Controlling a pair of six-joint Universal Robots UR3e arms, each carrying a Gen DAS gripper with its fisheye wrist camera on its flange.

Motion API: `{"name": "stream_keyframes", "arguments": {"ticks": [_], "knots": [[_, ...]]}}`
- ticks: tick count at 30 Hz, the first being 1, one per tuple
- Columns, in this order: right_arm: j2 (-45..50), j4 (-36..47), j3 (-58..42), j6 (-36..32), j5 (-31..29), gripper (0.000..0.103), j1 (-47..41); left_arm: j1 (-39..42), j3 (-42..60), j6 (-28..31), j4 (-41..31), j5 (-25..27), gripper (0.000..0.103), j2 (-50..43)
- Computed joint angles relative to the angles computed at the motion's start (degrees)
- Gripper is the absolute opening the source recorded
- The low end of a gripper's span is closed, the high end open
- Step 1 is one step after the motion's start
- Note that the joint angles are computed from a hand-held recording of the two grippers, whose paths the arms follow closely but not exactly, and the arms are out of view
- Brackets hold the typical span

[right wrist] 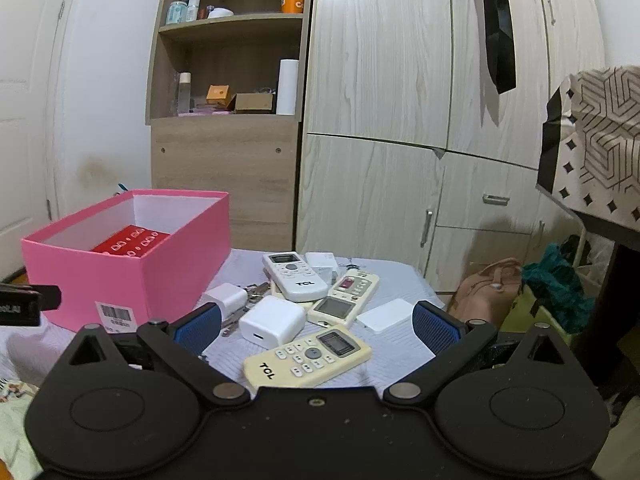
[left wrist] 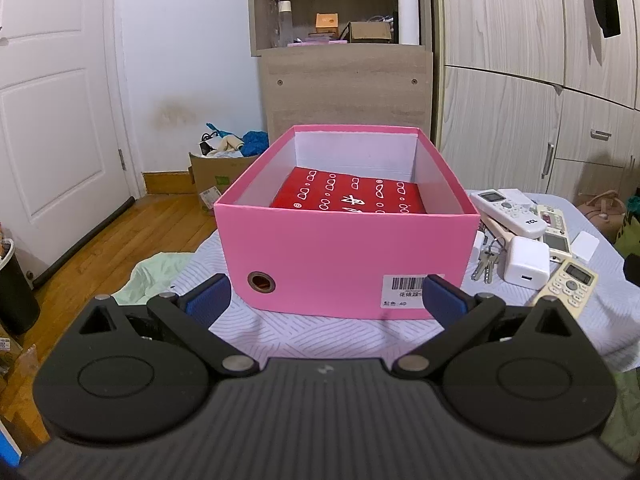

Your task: Organize rigid objects

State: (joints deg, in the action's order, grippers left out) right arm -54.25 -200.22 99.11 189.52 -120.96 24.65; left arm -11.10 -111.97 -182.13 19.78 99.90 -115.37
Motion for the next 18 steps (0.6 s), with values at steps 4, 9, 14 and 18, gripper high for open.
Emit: {"name": "stream_keyframes", "arguments": {"ticks": [4, 9, 14, 18], "knots": [[0.13, 0.34, -0.65, -0.23, 0.17, 0.103, 0.12, 0.31, -0.19, 0.09, 0.98, 0.53, 0.103, -0.13], [0.15, 0.22, -0.94, -1.20, 0.97, 0.103, 0.18, 0.96, -0.05, 0.17, -0.04, -0.69, 0.103, 0.36], [-0.60, -1.79, -0.53, -3.90, 6.16, 0.103, -1.40, 2.11, 2.06, 1.20, -4.63, -4.03, 0.103, 1.86], [-0.65, -9.59, 1.35, -8.07, 13.69, 0.103, -4.35, 4.43, 4.95, 3.10, -9.77, -9.06, 0.103, 4.22]]}}
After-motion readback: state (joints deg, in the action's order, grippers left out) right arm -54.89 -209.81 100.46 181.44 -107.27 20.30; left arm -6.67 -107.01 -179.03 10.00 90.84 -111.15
